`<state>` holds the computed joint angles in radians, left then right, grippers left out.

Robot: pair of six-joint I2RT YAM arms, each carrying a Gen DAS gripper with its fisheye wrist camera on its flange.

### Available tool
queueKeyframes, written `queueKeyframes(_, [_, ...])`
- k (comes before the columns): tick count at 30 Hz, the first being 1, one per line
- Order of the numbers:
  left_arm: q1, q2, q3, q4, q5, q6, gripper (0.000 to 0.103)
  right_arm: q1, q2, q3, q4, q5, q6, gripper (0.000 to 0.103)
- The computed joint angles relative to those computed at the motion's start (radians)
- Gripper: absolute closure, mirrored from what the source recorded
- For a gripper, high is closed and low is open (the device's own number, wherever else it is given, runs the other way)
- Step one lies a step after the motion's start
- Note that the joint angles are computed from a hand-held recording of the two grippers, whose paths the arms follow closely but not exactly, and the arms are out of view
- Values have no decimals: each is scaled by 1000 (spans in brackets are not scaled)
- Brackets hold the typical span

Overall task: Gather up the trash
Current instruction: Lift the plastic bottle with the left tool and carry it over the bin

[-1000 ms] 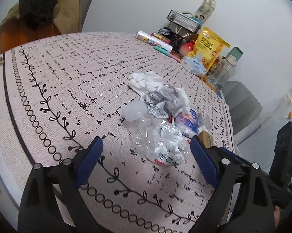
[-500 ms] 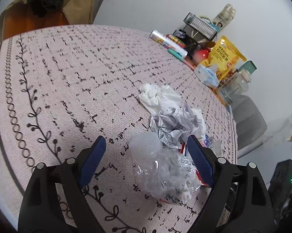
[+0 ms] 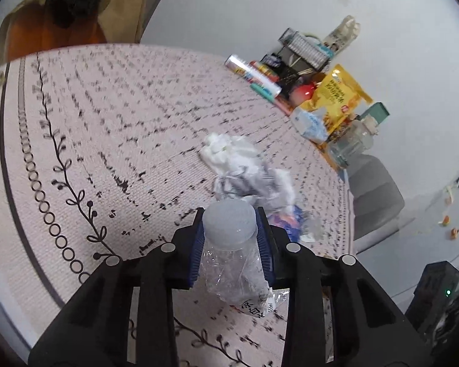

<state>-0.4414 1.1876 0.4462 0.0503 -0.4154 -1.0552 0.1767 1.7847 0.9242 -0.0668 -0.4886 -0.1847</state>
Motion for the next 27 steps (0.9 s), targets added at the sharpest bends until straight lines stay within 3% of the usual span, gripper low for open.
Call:
queueKeyframes(8, [-127, -70, 65, -94, -118, 0, 71, -83, -106, -63, -14, -65, -34, 65])
queueKeyframes(18, [-241, 148, 284, -87, -163, 80, 71, -278, -120, -34, -57, -144, -90, 65])
queueKeyframes(27, [-296, 383, 530, -79, -123, 176, 71, -477, -44, 59, -90, -187, -114, 65])
